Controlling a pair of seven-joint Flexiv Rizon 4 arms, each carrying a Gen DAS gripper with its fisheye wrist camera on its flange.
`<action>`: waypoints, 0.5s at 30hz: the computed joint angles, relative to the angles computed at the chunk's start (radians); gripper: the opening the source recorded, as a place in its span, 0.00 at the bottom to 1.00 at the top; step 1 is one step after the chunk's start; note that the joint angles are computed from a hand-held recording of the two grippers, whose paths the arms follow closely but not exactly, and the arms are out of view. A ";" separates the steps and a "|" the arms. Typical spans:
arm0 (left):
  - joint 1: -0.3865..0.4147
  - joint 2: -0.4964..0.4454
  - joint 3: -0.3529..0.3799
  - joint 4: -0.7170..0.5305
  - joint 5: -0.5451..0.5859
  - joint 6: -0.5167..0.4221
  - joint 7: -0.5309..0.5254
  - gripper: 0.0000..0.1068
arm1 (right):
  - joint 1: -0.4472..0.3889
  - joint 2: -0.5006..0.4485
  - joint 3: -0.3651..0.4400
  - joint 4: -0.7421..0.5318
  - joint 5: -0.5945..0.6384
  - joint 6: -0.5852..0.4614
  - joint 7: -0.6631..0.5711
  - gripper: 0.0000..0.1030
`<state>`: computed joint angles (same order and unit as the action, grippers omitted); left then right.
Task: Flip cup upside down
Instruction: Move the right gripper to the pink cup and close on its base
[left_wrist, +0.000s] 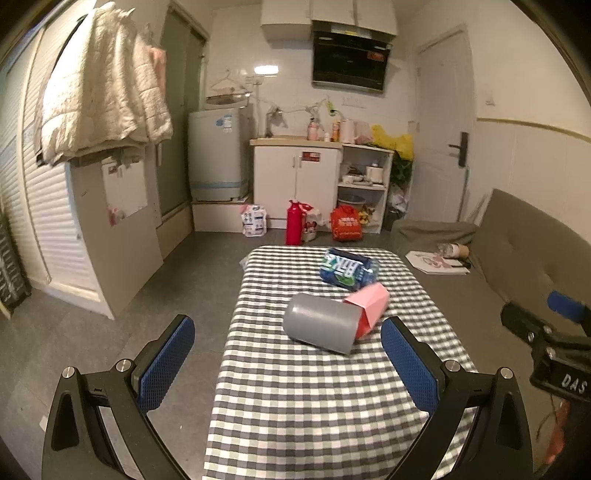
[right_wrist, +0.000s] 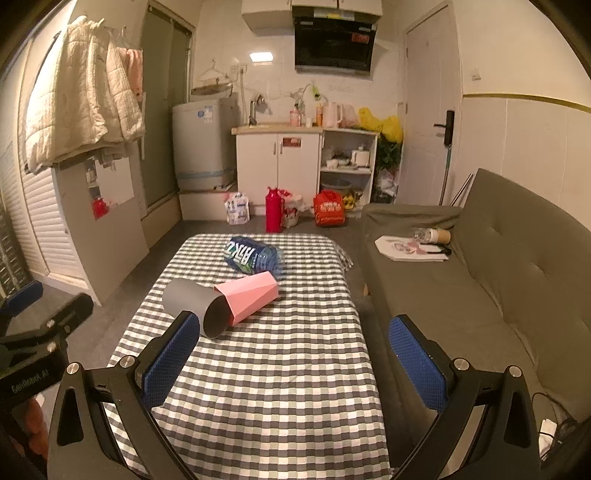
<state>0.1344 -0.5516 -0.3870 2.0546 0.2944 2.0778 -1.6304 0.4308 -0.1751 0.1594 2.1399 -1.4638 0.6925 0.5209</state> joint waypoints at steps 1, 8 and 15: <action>0.029 -0.007 -0.030 -0.010 0.014 -0.019 -0.009 0.96 | -0.013 -0.005 -0.008 -0.004 -0.010 0.041 -0.001 1.00; -0.071 -0.066 0.062 -0.124 -0.093 -0.071 0.073 0.96 | -0.061 -0.107 -0.063 -0.078 0.008 0.190 -0.096 1.00; -0.193 -0.166 0.135 -0.264 -0.239 -0.120 0.145 0.96 | -0.088 -0.250 -0.129 -0.221 0.118 0.321 -0.195 1.00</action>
